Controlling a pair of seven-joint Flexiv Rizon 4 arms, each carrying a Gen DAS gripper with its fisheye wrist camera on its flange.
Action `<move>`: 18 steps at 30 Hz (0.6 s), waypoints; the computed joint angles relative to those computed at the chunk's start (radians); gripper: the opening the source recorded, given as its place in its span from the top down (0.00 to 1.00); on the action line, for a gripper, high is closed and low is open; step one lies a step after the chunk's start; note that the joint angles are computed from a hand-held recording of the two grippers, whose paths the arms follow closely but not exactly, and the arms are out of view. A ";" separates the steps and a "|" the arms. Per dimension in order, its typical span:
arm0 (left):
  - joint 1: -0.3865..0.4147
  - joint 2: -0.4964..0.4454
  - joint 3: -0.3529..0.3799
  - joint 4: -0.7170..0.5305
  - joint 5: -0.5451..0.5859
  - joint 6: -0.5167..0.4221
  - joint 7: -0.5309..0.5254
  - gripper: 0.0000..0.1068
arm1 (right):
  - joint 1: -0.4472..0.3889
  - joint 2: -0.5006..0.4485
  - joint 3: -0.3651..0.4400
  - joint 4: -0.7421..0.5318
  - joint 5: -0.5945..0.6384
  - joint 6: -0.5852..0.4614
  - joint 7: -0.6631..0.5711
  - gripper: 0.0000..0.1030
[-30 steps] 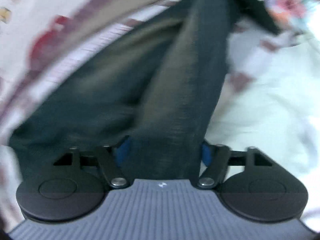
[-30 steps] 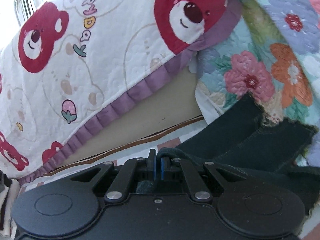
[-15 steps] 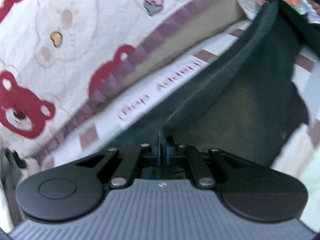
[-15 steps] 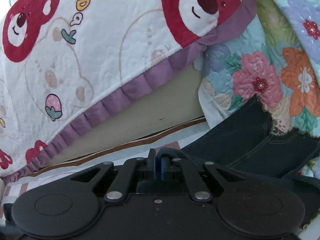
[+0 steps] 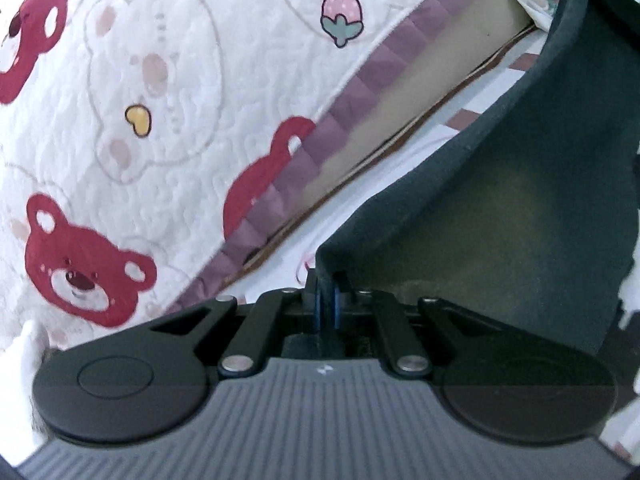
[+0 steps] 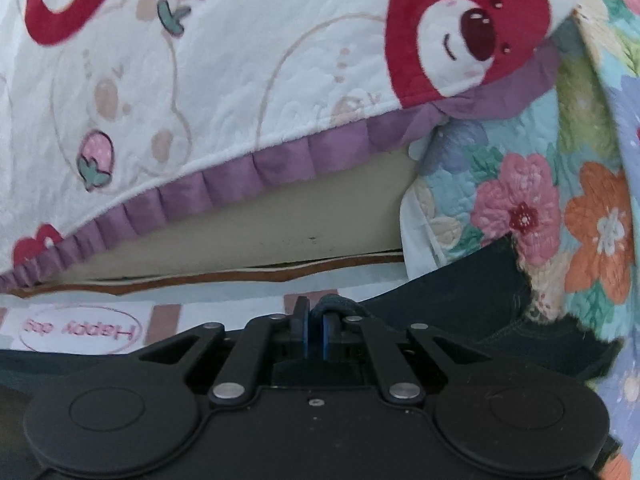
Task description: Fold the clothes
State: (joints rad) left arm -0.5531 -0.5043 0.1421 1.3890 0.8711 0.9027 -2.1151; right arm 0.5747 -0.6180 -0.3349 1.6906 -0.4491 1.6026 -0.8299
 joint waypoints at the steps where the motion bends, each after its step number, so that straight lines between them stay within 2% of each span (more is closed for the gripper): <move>1: 0.011 -0.016 -0.003 -0.015 -0.006 0.007 0.006 0.94 | -0.015 -0.015 0.018 -0.031 -0.009 -0.033 -0.016 0.94; 7: 0.054 -0.107 0.003 -0.062 -0.107 0.035 0.023 0.94 | -0.087 -0.112 0.113 -0.177 -0.053 -0.171 -0.056 0.94; 10: 0.036 -0.121 0.034 -0.042 -0.107 0.063 -0.009 0.94 | -0.080 -0.133 0.111 -0.196 -0.081 -0.194 -0.043 0.94; 13: 0.016 -0.115 0.063 -0.021 -0.084 0.090 -0.043 0.94 | -0.045 -0.134 0.054 -0.181 -0.136 -0.159 -0.017 0.94; 15: 0.013 -0.110 0.067 -0.022 -0.074 0.090 -0.025 0.94 | -0.029 -0.135 0.028 -0.182 -0.165 -0.147 -0.013 0.94; 18: 0.028 -0.111 0.061 -0.024 -0.089 0.097 -0.016 0.94 | -0.066 -0.153 0.096 -0.246 -0.155 -0.216 -0.045 0.94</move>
State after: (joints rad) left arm -0.5248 -0.6155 0.2028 1.3654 0.7818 0.9996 -2.1310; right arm 0.5085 -0.7709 -0.2389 1.4450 -0.6045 1.3864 -0.8747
